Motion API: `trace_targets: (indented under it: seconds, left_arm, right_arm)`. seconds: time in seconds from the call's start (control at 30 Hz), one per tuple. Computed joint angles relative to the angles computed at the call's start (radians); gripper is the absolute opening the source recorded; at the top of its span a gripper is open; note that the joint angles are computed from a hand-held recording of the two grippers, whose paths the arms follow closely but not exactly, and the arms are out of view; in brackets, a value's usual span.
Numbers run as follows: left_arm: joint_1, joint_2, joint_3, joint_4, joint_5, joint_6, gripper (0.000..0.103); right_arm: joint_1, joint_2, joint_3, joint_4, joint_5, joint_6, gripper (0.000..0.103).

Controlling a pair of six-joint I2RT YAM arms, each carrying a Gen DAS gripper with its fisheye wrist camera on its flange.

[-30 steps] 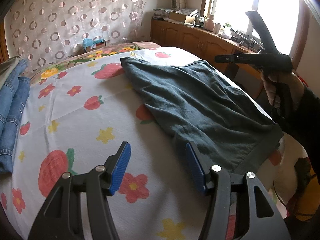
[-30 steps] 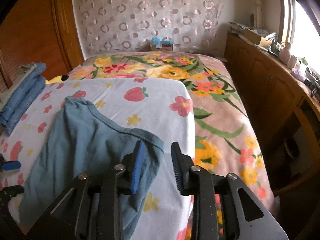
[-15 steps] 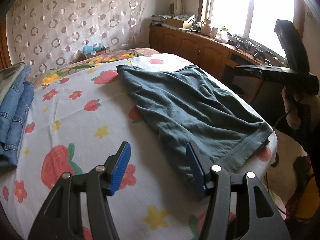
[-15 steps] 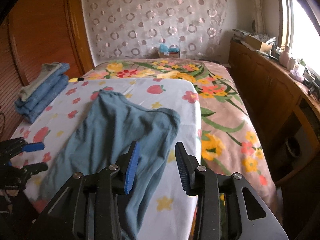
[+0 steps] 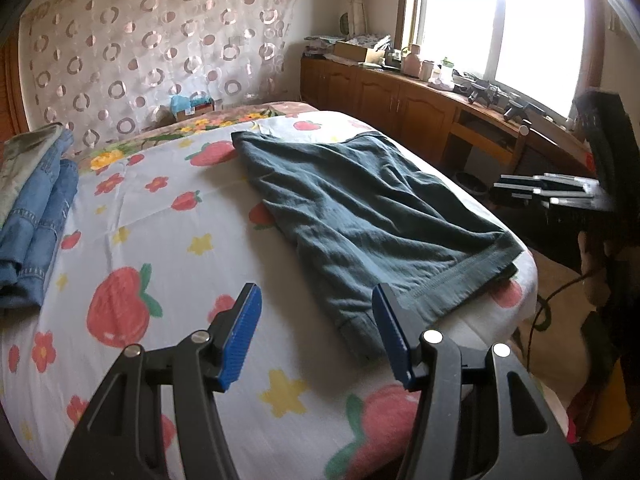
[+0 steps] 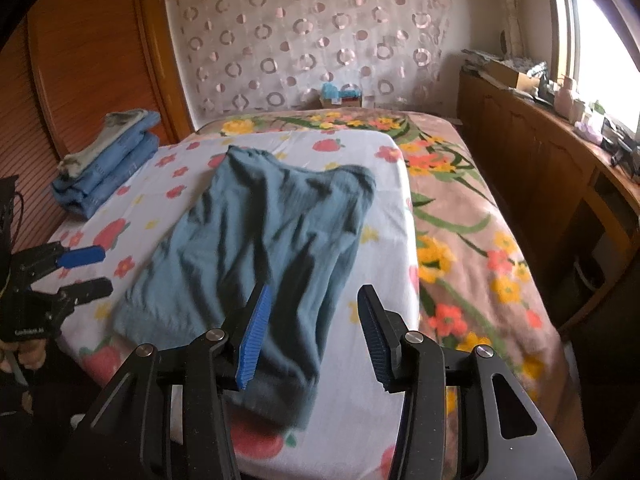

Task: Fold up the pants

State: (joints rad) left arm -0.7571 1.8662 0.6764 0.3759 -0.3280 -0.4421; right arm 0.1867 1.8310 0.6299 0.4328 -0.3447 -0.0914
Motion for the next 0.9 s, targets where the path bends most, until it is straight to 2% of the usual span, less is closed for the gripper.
trace_targets:
  seconds: [0.27, 0.5, 0.57, 0.6, 0.67, 0.9]
  left_arm:
    - [-0.058, -0.071, -0.009, -0.058, -0.06, -0.006, 0.057]
    - [-0.044, -0.015, 0.043, -0.083, -0.018, 0.002, 0.057]
    - [-0.033, 0.025, 0.071, -0.089, 0.012, 0.006, 0.057]
    - [-0.027, 0.042, 0.081, -0.088, 0.022, 0.006, 0.057]
    - [-0.017, 0.077, 0.101, -0.084, 0.044, 0.006, 0.057]
    - [-0.015, 0.117, 0.123, -0.089, 0.066, -0.013, 0.057]
  right_arm:
    - [-0.018, 0.0, -0.109, 0.081, -0.032, 0.014, 0.046]
    - [-0.041, 0.06, -0.141, 0.13, -0.075, 0.044, 0.044]
    - [-0.044, 0.068, -0.145, 0.14, -0.088, 0.042, 0.028]
    - [-0.042, 0.068, -0.148, 0.147, -0.093, 0.043, 0.025]
    - [-0.038, 0.06, -0.159, 0.164, -0.098, 0.045, 0.012]
    - [-0.028, -0.041, -0.233, 0.23, -0.119, 0.086, 0.008]
